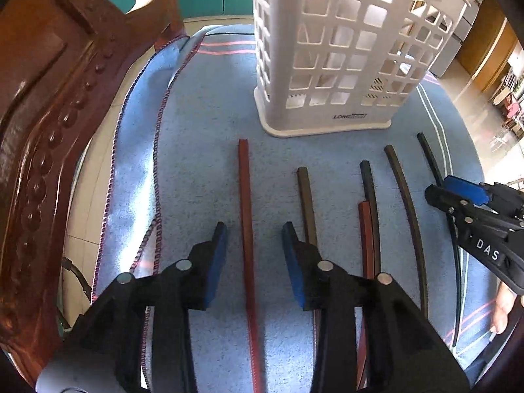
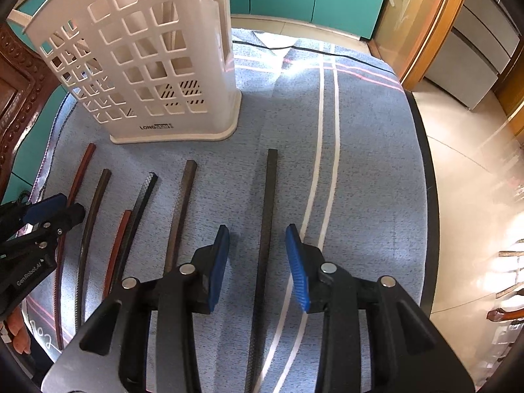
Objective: Organize utensils
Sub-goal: 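Grasp the red-brown chopstick with the left gripper while the right gripper grasps the black chopstick, lift, then lower both chopsticks into the white basket and open both grippers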
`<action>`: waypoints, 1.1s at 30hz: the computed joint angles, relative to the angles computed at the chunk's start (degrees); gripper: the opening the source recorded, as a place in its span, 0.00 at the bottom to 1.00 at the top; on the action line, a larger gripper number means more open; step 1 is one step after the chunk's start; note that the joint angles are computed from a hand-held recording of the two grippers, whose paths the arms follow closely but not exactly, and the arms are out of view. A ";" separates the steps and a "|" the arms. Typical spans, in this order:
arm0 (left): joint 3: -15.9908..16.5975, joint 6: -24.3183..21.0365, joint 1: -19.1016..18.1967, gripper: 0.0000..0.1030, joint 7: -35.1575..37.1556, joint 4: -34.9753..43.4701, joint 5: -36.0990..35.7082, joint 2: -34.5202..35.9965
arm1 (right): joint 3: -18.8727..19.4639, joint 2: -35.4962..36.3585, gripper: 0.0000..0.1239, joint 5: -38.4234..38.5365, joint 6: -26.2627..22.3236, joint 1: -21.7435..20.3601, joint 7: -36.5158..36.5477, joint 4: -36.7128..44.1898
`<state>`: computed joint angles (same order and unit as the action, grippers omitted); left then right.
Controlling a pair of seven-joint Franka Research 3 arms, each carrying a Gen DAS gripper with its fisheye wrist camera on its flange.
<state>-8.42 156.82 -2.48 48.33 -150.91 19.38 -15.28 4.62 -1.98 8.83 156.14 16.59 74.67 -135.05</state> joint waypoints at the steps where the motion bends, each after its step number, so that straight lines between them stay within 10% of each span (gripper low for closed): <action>1: -0.69 -0.28 0.34 0.39 -0.97 0.61 0.98 0.55 | -0.02 -0.05 0.29 -0.10 0.13 -0.01 -0.23 -0.07; 7: -1.12 -0.76 0.28 0.40 -3.24 2.58 2.68 2.39 | 0.15 -0.52 0.29 -0.28 1.26 0.17 -0.48 -1.37; 11: -0.40 -0.04 -0.90 0.16 -1.41 2.23 1.12 1.72 | 0.06 -1.07 0.06 4.92 0.85 0.94 -5.25 -1.76; 17: -0.44 2.60 -1.99 0.07 -1.25 -0.37 -1.31 -1.72 | -0.33 -4.08 0.05 16.91 0.48 2.75 -15.46 -2.93; 25: -1.57 6.97 -4.41 0.07 1.22 -7.07 -0.31 -18.82 | -6.79 -18.33 0.05 40.21 -4.86 7.36 -38.87 -6.30; 33: -3.65 11.12 -4.14 0.07 1.13 -7.52 1.14 -33.91 | -11.60 -28.50 0.05 54.08 -10.42 6.19 -46.89 -4.08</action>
<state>-12.08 167.94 -6.62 49.46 -158.43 20.52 -49.18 -6.98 -30.48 62.91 145.72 22.78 27.78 -139.13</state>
